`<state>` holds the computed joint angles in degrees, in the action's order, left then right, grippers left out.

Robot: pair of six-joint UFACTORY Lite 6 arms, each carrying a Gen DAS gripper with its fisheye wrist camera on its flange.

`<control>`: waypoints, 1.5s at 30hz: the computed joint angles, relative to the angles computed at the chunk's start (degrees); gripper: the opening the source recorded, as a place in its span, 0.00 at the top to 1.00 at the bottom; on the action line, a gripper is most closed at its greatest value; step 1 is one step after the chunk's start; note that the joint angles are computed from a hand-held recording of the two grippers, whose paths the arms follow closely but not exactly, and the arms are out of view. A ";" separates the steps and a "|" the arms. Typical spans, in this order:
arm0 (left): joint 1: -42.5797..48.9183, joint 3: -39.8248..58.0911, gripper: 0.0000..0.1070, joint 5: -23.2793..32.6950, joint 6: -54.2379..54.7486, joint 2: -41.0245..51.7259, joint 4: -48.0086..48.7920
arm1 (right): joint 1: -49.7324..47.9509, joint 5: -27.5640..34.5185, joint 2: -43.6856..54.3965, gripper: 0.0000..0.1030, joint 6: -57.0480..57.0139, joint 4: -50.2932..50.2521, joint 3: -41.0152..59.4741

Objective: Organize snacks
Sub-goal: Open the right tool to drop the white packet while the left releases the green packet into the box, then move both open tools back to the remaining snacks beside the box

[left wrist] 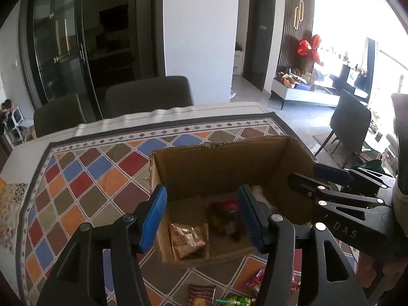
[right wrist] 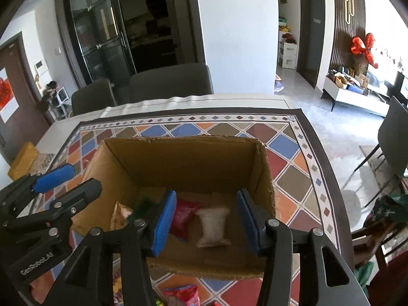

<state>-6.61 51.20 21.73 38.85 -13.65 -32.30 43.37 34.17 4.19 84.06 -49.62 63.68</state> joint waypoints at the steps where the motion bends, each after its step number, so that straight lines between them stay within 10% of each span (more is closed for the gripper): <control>1: 0.07 -0.95 0.46 0.07 0.08 -1.60 -0.05 | 0.88 0.78 -1.08 0.51 1.12 -0.75 -0.88; 28: 2.66 -25.86 0.46 15.97 -7.00 -49.77 6.47 | 29.98 17.40 -20.33 0.51 29.23 -12.89 -21.28; 45: -23.64 -40.35 0.46 25.20 -45.83 -71.33 35.55 | 44.94 20.60 -20.50 0.51 44.85 -9.01 -31.28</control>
